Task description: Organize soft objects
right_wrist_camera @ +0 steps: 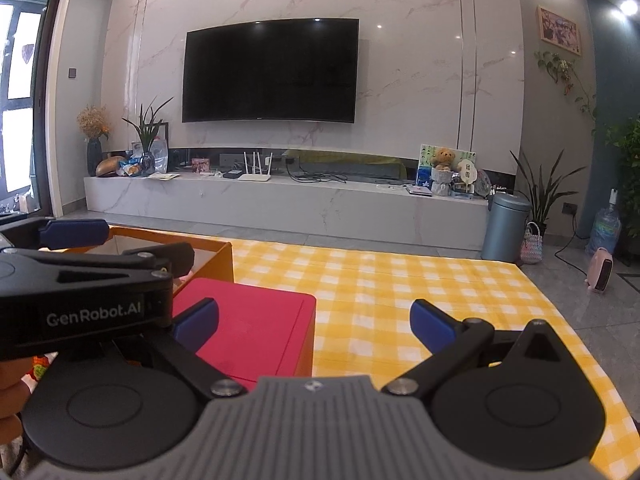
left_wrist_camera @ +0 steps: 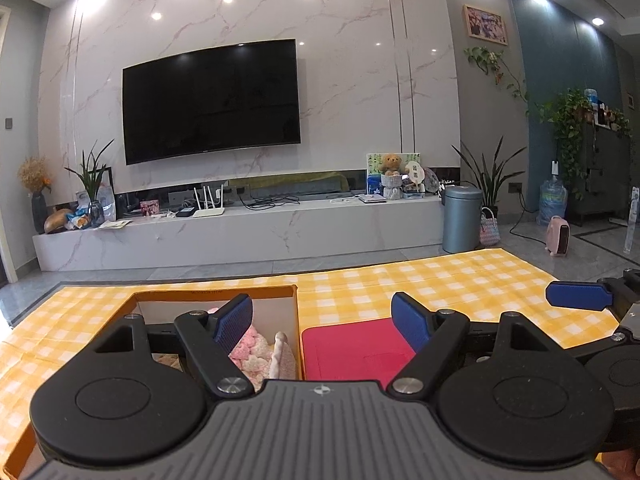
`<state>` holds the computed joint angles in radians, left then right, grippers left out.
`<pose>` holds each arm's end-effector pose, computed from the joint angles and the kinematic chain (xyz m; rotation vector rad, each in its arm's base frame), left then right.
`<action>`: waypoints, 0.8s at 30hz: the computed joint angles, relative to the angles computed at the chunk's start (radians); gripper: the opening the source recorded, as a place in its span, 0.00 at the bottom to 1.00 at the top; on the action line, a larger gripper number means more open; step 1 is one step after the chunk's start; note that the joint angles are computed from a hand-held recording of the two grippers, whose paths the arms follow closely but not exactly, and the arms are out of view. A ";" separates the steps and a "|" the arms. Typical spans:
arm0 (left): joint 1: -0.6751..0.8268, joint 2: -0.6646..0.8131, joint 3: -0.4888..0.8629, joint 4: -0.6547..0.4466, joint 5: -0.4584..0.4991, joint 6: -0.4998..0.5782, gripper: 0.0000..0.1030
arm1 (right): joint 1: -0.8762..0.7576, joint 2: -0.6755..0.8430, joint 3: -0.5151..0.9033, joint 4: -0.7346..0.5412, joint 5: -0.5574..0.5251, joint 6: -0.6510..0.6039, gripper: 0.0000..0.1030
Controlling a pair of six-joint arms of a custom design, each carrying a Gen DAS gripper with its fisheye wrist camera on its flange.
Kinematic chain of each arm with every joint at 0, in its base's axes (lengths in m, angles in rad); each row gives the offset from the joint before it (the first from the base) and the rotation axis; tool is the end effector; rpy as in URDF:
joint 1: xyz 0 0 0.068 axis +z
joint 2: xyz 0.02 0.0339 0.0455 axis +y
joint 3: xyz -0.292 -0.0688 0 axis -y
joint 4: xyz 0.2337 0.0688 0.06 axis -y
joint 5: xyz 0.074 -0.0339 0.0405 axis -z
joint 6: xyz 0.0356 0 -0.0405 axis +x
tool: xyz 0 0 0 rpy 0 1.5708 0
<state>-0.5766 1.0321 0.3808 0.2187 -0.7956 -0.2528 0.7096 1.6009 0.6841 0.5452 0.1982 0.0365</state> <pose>0.1666 -0.0780 0.2287 -0.1885 1.8654 0.2297 0.2474 0.2032 0.2168 -0.5168 1.8770 0.3040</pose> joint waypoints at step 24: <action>0.036 -0.027 0.003 -0.031 0.083 -0.006 0.88 | -0.009 -0.013 0.004 -0.036 -0.038 0.020 0.97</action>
<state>-0.5408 1.0047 0.3842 0.1874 -0.7127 -0.2588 0.7004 1.5882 0.6880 0.5091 0.1605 0.0564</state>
